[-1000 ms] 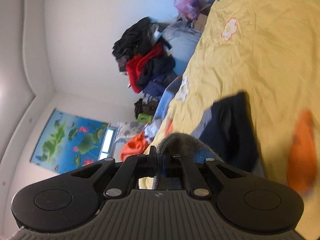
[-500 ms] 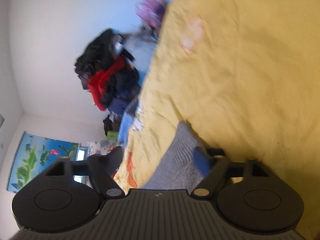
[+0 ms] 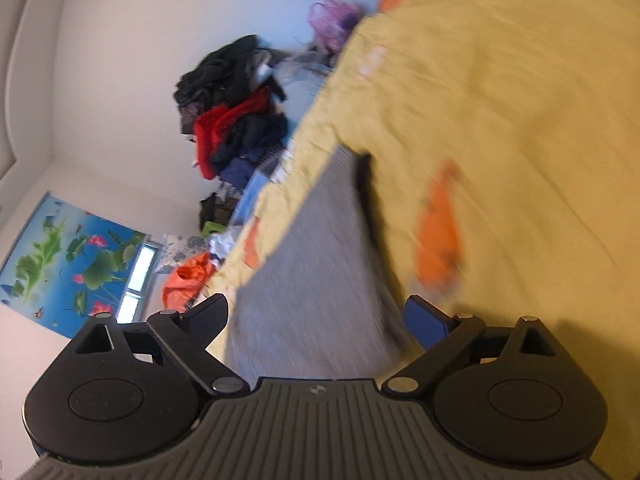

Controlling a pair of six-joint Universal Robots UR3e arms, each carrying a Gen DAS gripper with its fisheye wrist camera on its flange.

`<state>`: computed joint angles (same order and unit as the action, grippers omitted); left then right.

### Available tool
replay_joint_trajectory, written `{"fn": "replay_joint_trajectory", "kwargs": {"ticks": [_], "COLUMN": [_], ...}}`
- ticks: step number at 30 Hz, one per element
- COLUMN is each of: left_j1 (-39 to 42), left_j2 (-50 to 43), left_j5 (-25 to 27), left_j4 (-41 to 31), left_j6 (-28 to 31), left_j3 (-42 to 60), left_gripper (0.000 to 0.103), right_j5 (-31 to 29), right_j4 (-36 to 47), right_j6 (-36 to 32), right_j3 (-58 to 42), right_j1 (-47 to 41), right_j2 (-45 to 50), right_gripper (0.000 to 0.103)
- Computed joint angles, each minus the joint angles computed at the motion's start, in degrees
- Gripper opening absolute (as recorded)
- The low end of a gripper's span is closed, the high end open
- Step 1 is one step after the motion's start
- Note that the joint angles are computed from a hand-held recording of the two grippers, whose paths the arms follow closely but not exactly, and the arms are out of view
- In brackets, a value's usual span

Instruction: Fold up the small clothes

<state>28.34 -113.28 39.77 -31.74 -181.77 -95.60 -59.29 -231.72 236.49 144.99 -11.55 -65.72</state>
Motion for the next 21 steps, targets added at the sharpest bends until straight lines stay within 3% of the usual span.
{"fn": "replay_joint_trajectory", "kwargs": {"ticks": [3, 5, 8, 11, 14, 16, 17, 18, 19, 21], "left_j1": [2.0, 1.5, -0.3, -2.5, -4.1, -5.5, -6.4, -7.5, -8.9, -9.2], "left_j2": [4.2, 3.5, -0.6, -5.8, -9.7, -9.7, -9.4, -8.9, -8.7, -8.8], "left_j5": [-1.3, -0.8, -1.3, -1.5, -2.0, 0.5, 2.3, 5.1, 9.3, 10.1], "left_j4": [0.5, -0.2, 4.2, 9.6, 15.4, 17.4, 16.5, 14.4, 12.1, 14.3], "left_j6": [1.8, 1.8, -2.6, -11.1, -18.5, -19.9, -18.7, -17.1, -15.6, -14.2], "left_j3": [-9.6, -10.4, -8.7, -4.1, -1.7, -1.7, -1.4, -0.8, 0.1, -0.7], "left_gripper": [0.094, 0.094, 0.094, 0.093, 0.091, 0.079, 0.057, 0.019, 0.006, 0.006], "right_j5": [-4.5, -9.4, -10.8, -14.3, -22.6, -25.6, -26.5, -25.7, -23.9, -23.0], "right_j4": [0.1, 3.9, 7.0, 10.9, 15.8, 18.3, 19.4, 21.5, 21.7, 19.8], "right_j6": [-1.3, -2.8, -1.1, 1.2, 4.5, 6.1, 6.7, 6.9, 7.4, 7.9], "right_j3": [2.5, 0.0, -6.0, -13.6, -21.6, -26.2, -27.8, -29.2, -30.1, -31.1], "right_j1": [4.9, 9.2, 11.6, 14.4, 18.9, 20.4, 20.8, 20.5, 19.9, 19.7], "right_j2": [-0.4, -1.4, 0.8, 3.9, 6.7, 9.3, 10.2, 10.9, 12.4, 14.7], "right_gripper": [0.093, 0.094, 0.095, 0.095, 0.088, 0.073, 0.057, 0.029, 0.014, 0.013]}}
